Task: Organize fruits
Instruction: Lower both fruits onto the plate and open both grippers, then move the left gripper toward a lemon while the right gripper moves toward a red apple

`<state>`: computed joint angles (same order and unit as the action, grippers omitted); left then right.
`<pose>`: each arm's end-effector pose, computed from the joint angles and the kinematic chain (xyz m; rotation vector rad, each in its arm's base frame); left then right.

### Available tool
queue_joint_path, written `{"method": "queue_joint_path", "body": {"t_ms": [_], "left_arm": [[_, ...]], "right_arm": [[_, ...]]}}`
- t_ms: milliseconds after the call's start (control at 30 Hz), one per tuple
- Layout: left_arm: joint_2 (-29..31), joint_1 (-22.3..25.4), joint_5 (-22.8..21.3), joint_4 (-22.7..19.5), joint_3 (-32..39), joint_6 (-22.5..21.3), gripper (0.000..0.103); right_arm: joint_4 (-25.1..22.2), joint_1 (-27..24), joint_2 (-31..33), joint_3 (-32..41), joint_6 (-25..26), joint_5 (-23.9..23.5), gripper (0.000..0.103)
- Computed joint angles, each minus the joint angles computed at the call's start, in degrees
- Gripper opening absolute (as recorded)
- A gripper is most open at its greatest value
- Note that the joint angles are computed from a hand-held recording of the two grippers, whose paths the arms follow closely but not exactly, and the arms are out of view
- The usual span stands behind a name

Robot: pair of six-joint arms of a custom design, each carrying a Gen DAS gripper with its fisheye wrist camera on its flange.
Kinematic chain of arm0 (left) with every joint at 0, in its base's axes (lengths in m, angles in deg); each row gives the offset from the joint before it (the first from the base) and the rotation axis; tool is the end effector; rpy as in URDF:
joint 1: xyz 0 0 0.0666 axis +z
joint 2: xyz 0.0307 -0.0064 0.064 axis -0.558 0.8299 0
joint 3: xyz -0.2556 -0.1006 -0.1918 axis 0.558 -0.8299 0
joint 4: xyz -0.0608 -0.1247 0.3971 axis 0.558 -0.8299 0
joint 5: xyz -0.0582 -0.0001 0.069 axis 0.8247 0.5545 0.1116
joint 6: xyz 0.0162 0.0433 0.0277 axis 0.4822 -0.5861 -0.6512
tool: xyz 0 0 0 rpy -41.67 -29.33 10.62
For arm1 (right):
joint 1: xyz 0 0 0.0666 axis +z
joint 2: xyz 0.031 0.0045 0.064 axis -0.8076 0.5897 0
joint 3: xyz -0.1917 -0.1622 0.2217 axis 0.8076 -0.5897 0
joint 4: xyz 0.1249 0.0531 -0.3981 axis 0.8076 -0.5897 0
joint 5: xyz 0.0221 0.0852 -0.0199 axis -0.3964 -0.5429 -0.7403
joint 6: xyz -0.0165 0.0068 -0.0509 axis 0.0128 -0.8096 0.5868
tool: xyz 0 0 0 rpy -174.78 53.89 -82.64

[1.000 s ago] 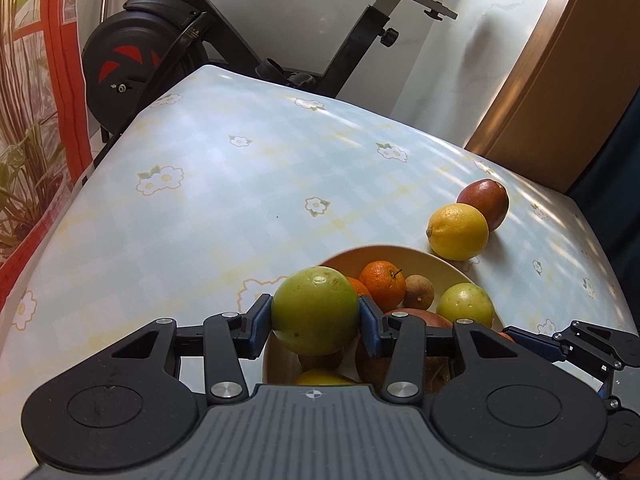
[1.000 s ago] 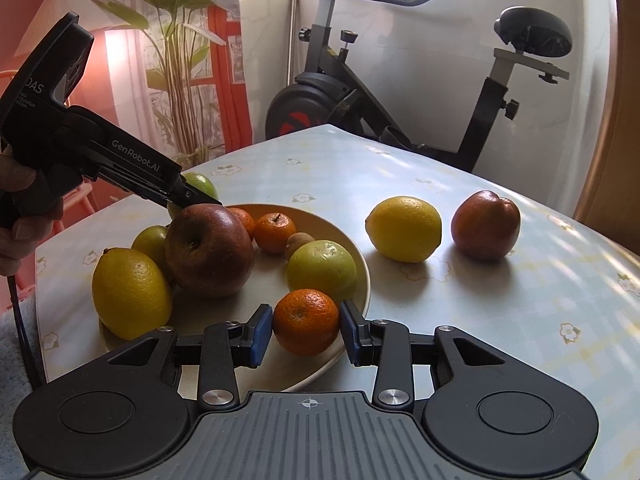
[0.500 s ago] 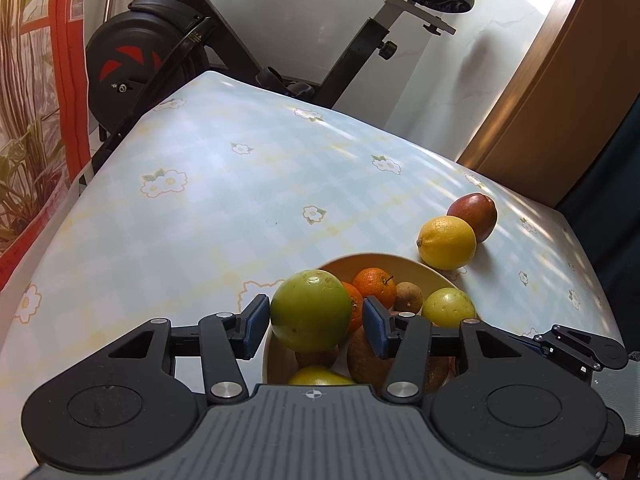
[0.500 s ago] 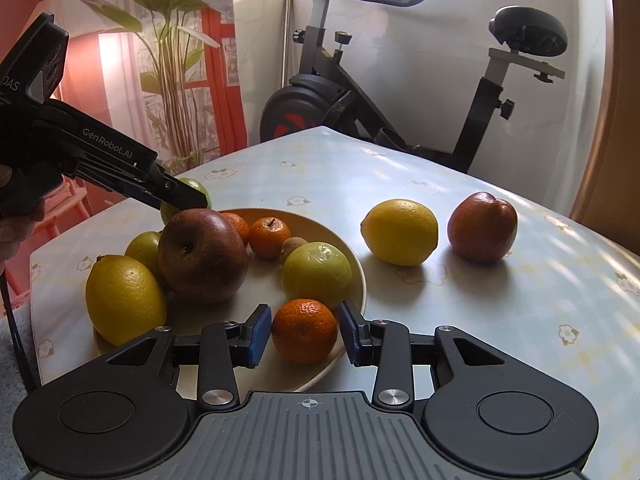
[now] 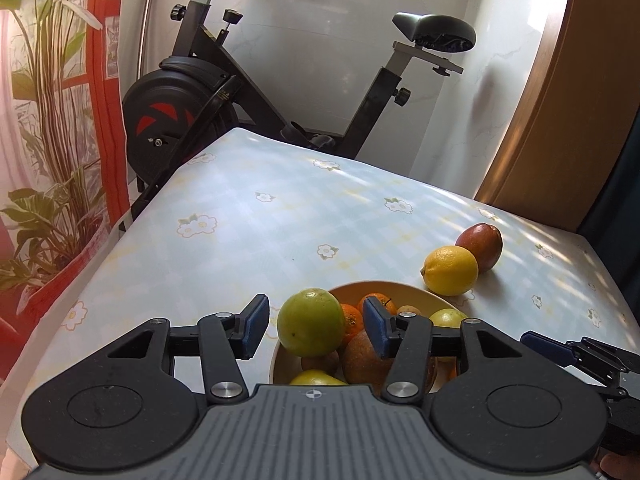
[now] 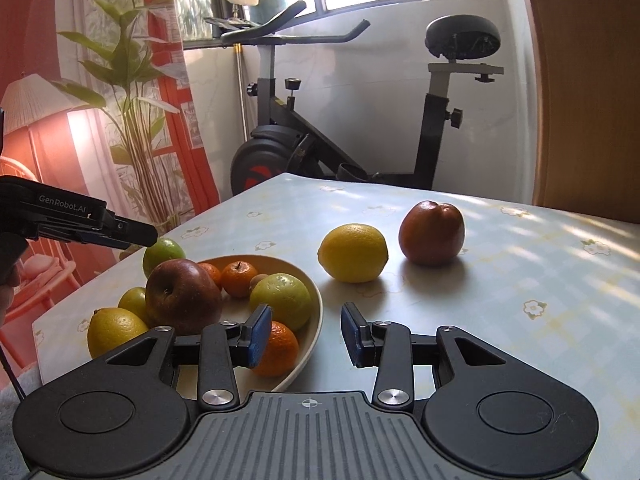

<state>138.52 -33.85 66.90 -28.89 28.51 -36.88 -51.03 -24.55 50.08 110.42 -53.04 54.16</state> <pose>0.5895 -0.0107 0.3559 0.2586 2.2741 -0.3125 0.4679 0.2450 0.3064 0.1777 2.0805 0.1100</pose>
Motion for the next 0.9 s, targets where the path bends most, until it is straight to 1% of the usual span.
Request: {"method": "queue_joint_path", "body": {"t_ms": [133,233,333,400,467,567,767,833,900], "left_arm": [[-3.47,-0.68,-2.43,3.62,-4.09,2.32,0.058],[-5.52,-1.09,-3.80,5.67,-6.56,3.58,0.059],[-5.78,-1.43,-3.94,5.28,-6.65,3.66,0.059],[-5.28,-1.67,-3.81,4.33,-5.76,2.99,0.059],[-4.56,-1.82,-3.74,3.95,-4.66,2.85,0.059],[-3.14,-1.89,-3.08,3.04,-2.47,3.29,0.059],[1.64,-2.83,-2.94,1.08,5.02,4.59,0.058],[3.25,-3.52,-2.94,0.79,7.42,4.80,0.058],[4.56,-4.22,-2.78,1.44,9.00,5.03,0.058]], "right_arm": [[1.02,-0.74,-1.68,-2.52,-1.89,2.43,0.036],[1.13,-1.41,-2.71,-4.04,-2.96,4.12,0.036],[1.72,-2.16,-3.49,-5.46,-4.46,4.66,0.037],[1.92,-2.53,-3.69,-5.75,-4.25,4.53,0.038],[1.87,-2.78,-3.49,-5.42,-2.85,4.47,0.038],[1.55,-3.68,-2.81,-4.18,-0.04,3.13,0.038],[1.26,-6.35,-1.23,-0.74,3.94,0.33,0.038],[0.66,-7.28,-0.21,0.95,5.84,-0.79,0.038],[-0.63,-8.09,1.16,2.96,7.77,-2.15,0.038]]}}
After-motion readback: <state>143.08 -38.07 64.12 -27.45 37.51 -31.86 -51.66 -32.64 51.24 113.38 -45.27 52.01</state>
